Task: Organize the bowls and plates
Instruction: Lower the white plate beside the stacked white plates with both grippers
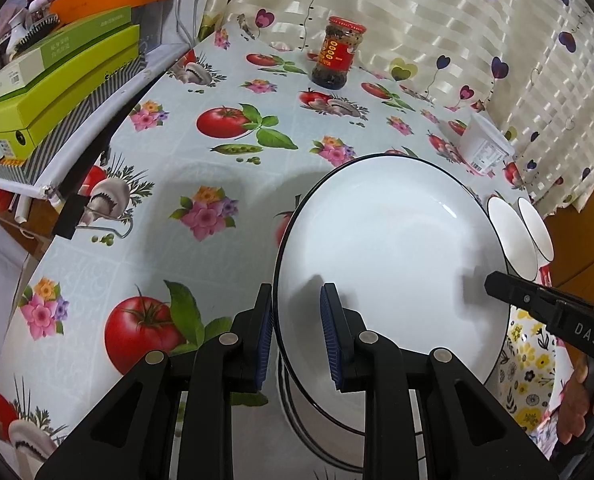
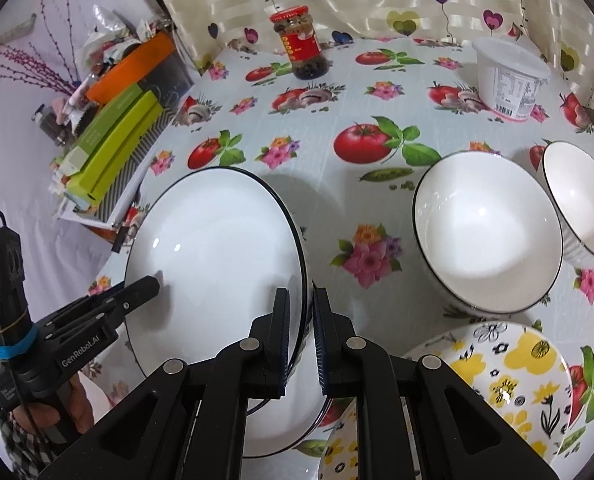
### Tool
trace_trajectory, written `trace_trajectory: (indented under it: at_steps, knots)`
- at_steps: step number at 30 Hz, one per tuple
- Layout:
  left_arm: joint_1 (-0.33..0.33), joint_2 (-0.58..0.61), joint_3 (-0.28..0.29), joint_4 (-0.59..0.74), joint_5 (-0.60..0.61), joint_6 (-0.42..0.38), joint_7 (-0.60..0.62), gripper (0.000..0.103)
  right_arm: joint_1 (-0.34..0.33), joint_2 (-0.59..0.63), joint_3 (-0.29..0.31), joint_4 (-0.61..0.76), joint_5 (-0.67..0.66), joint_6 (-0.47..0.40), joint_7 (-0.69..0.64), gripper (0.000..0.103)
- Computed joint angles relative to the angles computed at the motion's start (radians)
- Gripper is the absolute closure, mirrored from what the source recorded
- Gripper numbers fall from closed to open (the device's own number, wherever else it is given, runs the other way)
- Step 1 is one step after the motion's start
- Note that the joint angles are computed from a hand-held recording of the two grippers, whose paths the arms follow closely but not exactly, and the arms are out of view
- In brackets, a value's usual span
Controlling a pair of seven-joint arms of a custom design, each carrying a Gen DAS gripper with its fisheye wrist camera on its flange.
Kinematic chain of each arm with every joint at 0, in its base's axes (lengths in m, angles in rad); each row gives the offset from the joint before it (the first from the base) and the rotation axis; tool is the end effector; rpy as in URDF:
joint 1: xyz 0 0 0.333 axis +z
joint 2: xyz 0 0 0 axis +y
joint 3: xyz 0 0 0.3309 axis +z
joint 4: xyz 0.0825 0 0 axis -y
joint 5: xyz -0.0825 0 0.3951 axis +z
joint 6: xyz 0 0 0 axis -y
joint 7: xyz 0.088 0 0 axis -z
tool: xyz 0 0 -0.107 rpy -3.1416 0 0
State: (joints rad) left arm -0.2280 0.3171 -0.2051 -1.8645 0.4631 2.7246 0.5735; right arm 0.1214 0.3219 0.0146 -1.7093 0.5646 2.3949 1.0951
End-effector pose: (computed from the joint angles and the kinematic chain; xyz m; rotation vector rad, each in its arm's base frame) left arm 0.6158 -0.2896 0.4184 -2.1601 1.7300 -0.7524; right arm 0.6876 0.0974 0.4516 -2.0342 1.5634 -0.0309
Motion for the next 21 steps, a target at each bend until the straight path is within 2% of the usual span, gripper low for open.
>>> trace_trajectory:
  at_steps: [13, 21]
  knots:
    - [-0.018, -0.022, 0.002, -0.038, 0.037, -0.018, -0.032, 0.079, 0.013, -0.063, -0.004, -0.112, -0.007, 0.052, -0.009, 0.091]
    - [-0.033, -0.026, 0.006, -0.043, 0.068, -0.033, -0.048, 0.079, 0.005, -0.075, -0.004, -0.146, 0.014, 0.050, -0.011, 0.091]
